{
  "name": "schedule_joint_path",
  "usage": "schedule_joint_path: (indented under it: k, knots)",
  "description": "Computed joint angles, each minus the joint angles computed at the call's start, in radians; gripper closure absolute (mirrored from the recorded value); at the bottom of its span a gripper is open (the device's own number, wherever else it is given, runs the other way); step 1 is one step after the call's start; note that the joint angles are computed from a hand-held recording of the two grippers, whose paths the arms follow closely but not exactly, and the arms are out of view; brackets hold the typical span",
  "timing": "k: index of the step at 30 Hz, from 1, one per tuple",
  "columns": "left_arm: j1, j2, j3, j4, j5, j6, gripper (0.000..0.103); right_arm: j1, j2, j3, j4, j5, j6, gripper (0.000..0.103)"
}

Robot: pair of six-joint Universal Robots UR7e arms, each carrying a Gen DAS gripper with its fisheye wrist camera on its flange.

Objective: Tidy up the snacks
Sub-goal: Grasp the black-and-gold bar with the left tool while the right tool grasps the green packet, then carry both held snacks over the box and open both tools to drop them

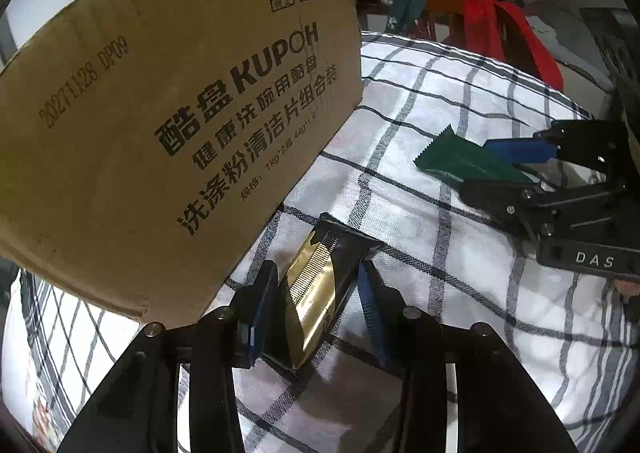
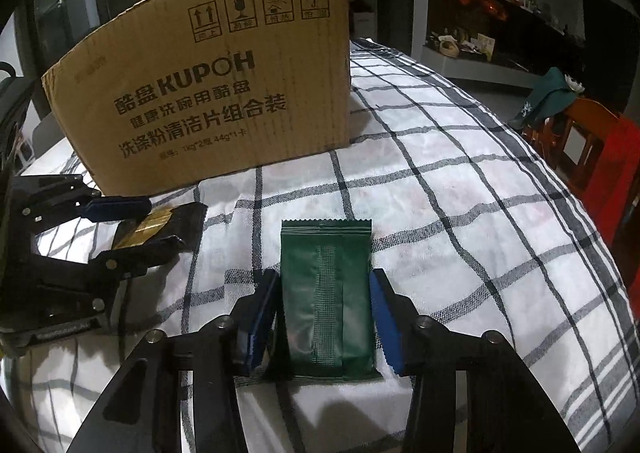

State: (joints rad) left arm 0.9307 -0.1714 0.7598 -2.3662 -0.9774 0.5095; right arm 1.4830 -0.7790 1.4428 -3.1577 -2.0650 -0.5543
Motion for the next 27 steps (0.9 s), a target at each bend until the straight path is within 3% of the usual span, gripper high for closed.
schedule_joint_path:
  k: [27]
  knots:
    - [-0.153,-0.156,0.348,-0.405,0.188,-0.425,0.07,0.024,-0.166,0.137,-0.06,0.223,-0.079,0.057]
